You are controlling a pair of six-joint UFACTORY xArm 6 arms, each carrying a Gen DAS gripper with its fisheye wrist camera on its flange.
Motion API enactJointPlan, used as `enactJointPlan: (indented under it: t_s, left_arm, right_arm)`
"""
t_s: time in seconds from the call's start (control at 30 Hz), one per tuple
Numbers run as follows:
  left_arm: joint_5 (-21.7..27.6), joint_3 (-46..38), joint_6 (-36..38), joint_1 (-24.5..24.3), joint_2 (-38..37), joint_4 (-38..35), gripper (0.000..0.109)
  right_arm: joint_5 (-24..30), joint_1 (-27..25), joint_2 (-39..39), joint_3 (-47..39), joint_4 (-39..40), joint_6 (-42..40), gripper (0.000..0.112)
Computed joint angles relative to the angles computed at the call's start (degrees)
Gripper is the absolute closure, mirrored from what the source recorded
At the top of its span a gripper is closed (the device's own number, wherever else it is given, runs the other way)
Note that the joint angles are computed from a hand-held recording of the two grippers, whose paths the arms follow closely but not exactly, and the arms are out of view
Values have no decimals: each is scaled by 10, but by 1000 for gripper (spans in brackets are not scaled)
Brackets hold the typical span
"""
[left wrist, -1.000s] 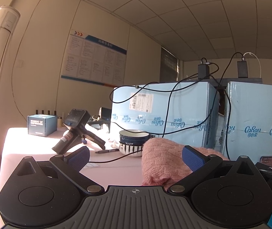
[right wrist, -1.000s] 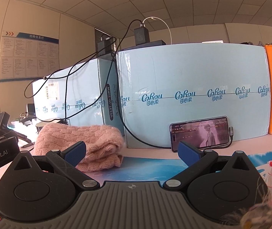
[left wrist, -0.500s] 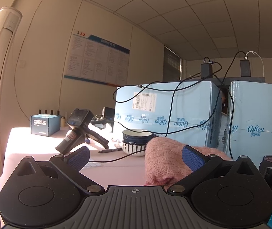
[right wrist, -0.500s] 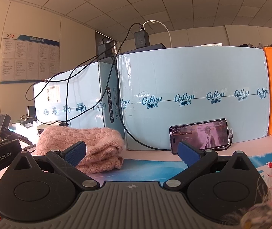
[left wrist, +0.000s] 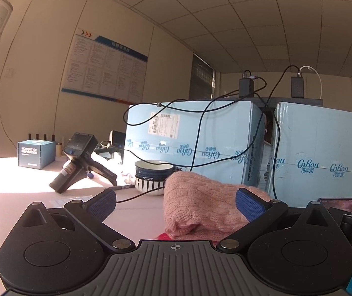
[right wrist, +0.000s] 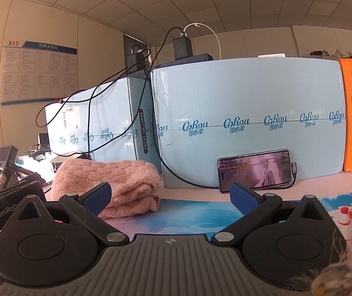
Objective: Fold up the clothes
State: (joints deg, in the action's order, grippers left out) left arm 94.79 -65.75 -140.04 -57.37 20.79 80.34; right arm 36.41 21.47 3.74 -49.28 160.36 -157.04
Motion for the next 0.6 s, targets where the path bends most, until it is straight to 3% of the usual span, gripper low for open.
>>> enactJointPlan:
  t_s: [0.2,0.6]
  left_arm:
    - [-18,-17,13,-16,8,48,6]
    - [-203,-143,56,-10,67,203,6]
  right_arm:
    - [-10,-35,-55,45,10,4,9]
    - [2,-187,-159,147,78,-36,9]
